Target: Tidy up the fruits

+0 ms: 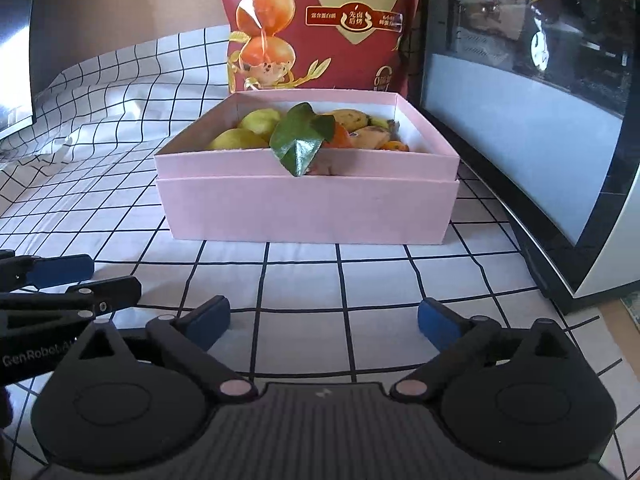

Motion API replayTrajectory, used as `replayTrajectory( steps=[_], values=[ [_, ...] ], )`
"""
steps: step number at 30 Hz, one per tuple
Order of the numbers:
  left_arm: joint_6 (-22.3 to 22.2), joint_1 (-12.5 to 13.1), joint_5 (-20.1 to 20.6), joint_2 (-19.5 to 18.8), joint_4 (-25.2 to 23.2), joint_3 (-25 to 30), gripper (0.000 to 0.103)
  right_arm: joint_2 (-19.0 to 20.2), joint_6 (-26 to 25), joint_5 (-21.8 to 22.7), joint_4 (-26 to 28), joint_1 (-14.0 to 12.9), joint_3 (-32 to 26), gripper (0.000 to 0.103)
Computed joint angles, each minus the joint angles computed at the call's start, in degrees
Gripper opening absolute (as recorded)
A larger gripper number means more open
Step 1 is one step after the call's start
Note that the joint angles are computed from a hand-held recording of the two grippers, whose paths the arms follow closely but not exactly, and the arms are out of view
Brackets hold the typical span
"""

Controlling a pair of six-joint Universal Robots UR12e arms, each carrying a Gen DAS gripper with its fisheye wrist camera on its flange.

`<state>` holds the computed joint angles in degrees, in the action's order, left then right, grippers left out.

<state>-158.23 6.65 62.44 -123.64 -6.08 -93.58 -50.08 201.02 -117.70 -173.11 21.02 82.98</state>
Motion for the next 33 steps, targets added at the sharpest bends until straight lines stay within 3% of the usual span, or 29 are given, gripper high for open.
replayTrajectory(
  steps=[33],
  values=[
    [0.2, 0.1, -0.2, 0.0, -0.1, 0.1, 0.054, 0.5, 0.2, -1.2, -1.3, 0.2, -0.2, 0.101]
  ],
)
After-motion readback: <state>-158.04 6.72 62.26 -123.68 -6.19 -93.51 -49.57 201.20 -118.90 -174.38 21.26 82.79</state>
